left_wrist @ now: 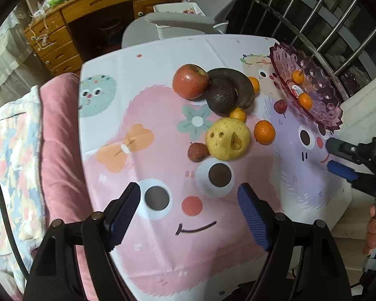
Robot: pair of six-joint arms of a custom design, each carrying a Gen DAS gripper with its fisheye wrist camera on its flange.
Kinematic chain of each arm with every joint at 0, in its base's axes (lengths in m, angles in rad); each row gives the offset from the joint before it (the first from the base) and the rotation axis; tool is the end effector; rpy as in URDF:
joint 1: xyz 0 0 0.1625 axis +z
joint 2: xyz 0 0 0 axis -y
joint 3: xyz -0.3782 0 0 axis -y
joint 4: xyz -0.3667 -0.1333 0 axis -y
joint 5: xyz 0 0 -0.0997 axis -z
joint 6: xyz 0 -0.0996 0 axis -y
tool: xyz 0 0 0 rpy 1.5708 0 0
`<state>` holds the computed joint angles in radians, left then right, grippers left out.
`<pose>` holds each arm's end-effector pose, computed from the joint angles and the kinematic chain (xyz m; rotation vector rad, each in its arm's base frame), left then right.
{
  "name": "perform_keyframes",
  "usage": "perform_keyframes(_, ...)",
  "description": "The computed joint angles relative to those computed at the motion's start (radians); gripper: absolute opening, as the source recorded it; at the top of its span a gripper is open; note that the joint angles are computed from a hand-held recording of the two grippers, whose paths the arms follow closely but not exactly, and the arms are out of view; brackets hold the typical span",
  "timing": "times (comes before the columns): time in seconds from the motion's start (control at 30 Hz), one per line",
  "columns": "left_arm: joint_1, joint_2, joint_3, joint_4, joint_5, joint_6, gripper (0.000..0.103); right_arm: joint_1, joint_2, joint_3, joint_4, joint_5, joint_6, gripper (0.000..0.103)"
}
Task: Organize fruits
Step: 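Withdraw both grippers from the bowl and move the left gripper toward the yellow pear, then grasp the yellow pear with the left gripper while the right gripper grasps a mandarin orange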
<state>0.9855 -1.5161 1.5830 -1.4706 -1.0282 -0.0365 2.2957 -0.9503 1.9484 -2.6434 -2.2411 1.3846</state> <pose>-0.1060 -0.4944 0.4149 0.7557 2.4631 -0.0138 0.4008 -0.3448 0.0916 -0.9210 -2.5803 0.8803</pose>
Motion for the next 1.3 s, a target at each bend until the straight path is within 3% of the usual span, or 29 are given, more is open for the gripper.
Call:
perform_keyframes(0.37,0.025,0.152,0.033,-0.094,0.006,0.041,0.090,-0.166,0.049,0.023,-0.087,0.149,-0.069,0.073)
perform_keyframes(0.53,0.027,0.194,0.053,-0.120,0.004,0.057,0.092,-0.211,0.066,0.008,-0.093,0.174,-0.114,0.073)
perform_keyframes(1.17,0.042,0.290,0.069,-0.184,0.025,0.061,0.092,-0.274,0.135,-0.149,0.153,0.172,-0.206,0.071)
perform_keyframes(1.3,0.042,0.297,0.075,-0.207,0.027,0.076,0.088,-0.289,0.145,-0.166,0.168,0.201,-0.253,0.069)
